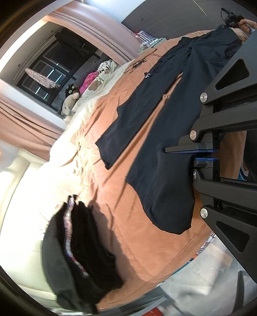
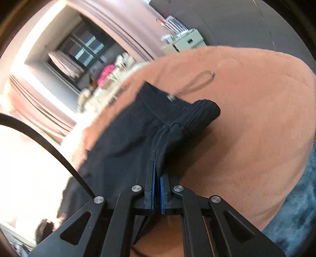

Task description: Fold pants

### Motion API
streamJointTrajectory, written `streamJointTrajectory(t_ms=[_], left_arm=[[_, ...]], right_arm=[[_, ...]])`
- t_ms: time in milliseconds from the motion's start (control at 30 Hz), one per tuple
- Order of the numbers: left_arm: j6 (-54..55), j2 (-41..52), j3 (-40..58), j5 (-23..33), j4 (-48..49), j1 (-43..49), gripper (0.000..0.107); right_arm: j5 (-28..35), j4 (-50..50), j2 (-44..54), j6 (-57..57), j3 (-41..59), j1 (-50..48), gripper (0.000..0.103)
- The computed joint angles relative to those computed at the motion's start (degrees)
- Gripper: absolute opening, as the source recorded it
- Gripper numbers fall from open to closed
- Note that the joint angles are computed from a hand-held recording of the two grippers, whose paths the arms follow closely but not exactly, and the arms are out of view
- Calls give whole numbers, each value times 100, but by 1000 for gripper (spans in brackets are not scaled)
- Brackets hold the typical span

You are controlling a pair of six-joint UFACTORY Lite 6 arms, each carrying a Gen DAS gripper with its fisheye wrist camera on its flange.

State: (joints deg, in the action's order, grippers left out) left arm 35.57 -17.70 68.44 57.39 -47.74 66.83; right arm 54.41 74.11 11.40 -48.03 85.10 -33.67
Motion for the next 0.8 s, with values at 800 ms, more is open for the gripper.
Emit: streamJointTrajectory(t_ms=[800], left_arm=[[-1701, 2095, 4484, 759, 492, -990, 2]], right_arm=[[779, 86, 1215, 1868, 2917, -355, 0]])
